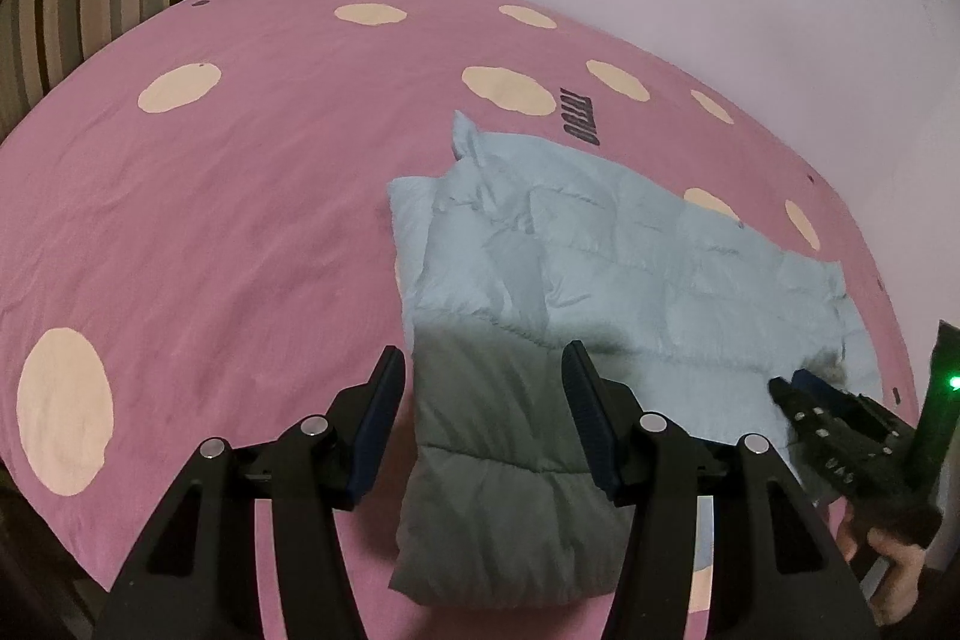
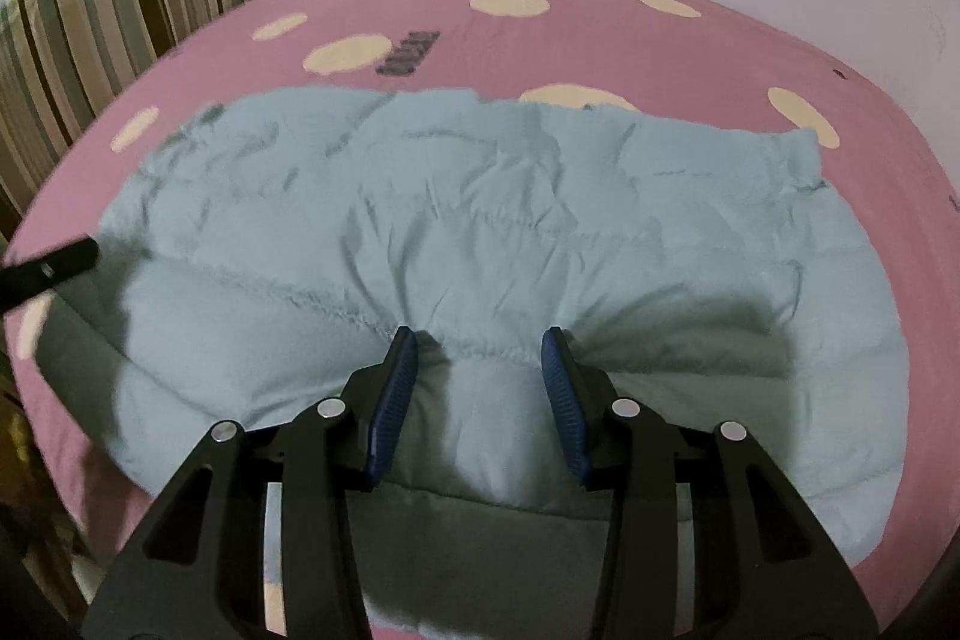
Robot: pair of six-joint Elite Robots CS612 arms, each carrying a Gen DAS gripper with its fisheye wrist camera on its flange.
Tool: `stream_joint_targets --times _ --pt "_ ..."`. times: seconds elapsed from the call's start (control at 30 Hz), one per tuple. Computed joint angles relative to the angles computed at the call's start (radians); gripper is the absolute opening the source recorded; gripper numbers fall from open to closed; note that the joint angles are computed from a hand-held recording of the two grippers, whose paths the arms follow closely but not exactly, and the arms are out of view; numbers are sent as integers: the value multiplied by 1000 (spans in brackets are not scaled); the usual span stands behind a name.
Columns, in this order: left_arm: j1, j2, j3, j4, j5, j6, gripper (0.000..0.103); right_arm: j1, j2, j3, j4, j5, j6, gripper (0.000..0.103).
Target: Fold large clothes
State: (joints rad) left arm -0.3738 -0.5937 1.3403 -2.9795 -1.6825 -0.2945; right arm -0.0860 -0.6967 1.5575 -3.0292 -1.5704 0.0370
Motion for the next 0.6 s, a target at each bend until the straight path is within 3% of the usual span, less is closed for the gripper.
stream_joint_targets --times 0.17,0.3,0.6 --pt "-3 6 -15 11 -12 5 55 17 21 -17 3 -65 -27 43" --pt "-6 13 -28 14 -19 7 63 15 26 -17 -4 -64 -28 43" --pt "-14 37 -67 65 -11 13 68 13 29 -12 -20 -61 -32 43"
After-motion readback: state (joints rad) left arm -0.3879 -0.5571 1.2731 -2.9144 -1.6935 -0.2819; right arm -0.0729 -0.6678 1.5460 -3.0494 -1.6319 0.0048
